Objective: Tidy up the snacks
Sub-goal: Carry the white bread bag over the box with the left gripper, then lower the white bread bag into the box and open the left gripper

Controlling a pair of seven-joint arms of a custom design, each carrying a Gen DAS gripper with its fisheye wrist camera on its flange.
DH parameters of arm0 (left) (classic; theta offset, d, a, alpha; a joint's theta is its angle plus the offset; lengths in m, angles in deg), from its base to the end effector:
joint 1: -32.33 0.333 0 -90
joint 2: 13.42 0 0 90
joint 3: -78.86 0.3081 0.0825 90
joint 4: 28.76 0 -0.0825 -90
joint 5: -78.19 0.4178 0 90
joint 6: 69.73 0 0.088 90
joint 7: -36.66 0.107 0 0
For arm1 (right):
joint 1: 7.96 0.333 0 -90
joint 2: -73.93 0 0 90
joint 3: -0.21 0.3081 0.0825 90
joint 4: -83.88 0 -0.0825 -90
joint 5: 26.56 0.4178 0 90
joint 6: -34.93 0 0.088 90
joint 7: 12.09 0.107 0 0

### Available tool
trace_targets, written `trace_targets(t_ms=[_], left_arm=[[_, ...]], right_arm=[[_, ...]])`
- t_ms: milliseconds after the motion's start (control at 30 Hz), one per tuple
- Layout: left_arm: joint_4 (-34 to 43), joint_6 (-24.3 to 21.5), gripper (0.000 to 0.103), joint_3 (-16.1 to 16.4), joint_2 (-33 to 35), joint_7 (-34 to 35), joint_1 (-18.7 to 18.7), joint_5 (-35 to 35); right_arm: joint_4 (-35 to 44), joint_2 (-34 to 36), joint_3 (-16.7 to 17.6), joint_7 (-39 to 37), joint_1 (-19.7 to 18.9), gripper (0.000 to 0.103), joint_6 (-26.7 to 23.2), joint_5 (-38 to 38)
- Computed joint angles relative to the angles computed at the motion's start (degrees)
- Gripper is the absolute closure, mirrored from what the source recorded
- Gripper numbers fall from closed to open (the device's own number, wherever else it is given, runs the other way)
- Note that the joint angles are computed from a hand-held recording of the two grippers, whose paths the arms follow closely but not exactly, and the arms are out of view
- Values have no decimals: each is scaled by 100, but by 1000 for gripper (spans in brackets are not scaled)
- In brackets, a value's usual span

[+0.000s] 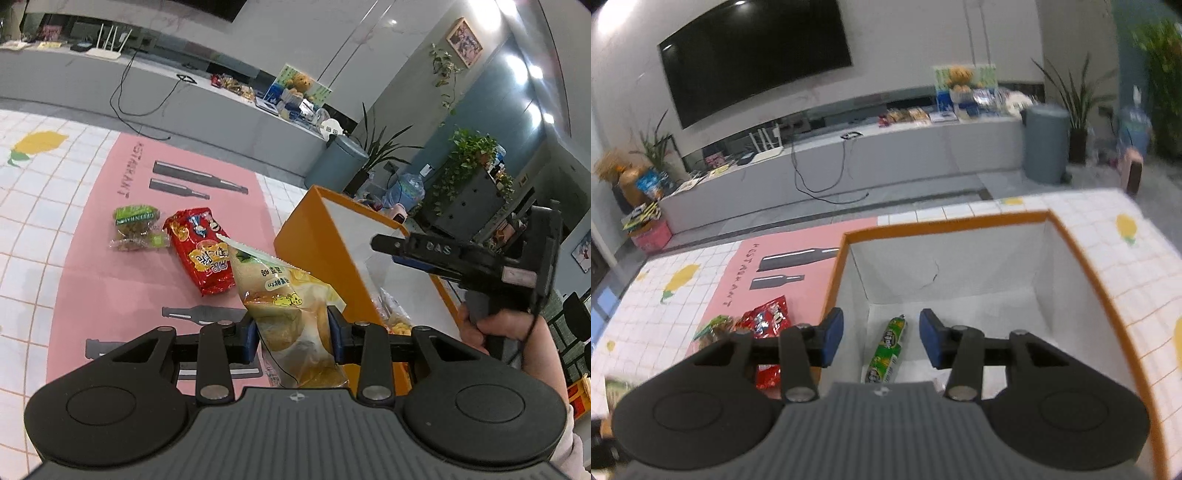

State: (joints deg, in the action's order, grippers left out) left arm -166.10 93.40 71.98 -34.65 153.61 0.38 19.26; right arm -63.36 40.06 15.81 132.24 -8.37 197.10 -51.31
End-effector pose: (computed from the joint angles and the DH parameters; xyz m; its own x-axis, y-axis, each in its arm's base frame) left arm 0.4188 -0.2832 0.5092 -0.4356 -0.7447 0.5056 -0.7603 0.0037 -0.6496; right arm 0.4311 0.1483 0.5230 -0.2105 -0.9602 -0.1834 -0.5850 0.2740 -0.7633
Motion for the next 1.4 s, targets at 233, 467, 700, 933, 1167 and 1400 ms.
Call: trace_targets(t_ms=[233, 467, 700, 933, 1167, 1400], left_arm=[[-75, 183, 62, 94, -317, 39, -292, -56], [312, 417, 62, -94, -38, -319, -446, 119], [996, 742, 62, -853, 770, -1754, -28, 1735], [1636, 1016, 62, -1187, 1691, -3022, 163, 3343], [2256, 1143, 62, -1185, 2505, -4673, 295, 5396], [2742, 788, 62, -855, 2970, -5964, 167, 6933]], right_arm=[[-694, -1255, 100, 165, 126, 58, -206, 156], [-1355, -2318, -33, 45, 434, 58, -715, 457], [-1795, -2953, -226, 71, 295, 58, -731, 728], [-2061, -3251, -326, 97, 212, 58, -477, 1070], [-2169, -3443, -305, 54, 129, 58, -536, 1245], [-2209, -3467, -274, 95, 140, 58, -482, 1353]])
